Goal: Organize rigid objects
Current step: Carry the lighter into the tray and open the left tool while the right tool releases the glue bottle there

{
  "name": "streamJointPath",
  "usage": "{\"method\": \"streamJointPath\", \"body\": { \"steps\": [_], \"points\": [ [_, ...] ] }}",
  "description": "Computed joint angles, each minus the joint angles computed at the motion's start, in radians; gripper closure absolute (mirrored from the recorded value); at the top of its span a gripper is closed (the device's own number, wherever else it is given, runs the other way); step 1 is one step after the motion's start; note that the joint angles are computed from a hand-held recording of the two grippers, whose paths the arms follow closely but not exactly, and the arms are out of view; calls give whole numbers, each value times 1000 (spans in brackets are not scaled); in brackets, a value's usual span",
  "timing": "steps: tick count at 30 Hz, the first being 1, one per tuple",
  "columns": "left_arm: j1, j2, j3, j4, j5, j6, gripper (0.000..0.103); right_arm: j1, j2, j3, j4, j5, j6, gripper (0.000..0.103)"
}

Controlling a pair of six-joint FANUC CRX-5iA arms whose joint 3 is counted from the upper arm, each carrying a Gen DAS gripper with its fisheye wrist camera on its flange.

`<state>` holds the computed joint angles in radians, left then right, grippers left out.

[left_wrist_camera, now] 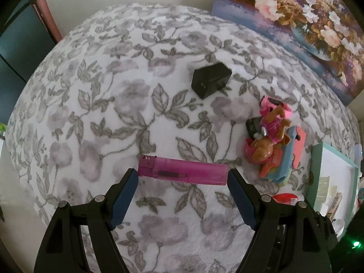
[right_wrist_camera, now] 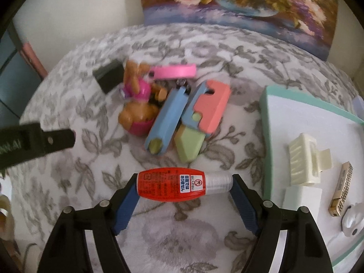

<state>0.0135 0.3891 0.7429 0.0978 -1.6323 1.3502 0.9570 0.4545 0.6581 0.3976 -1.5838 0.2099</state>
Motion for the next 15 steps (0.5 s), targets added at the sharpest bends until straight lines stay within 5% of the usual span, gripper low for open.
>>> {"method": "streamJointPath", "body": {
  "steps": [8, 15],
  "points": [
    [-2, -31, 2, 29, 48, 4, 22, 9, -121, -126, 100, 81, -145, 23],
    [-31, -57, -11, 48, 70, -14, 22, 19, -220, -225, 161, 24, -286, 23]
  ]
}}
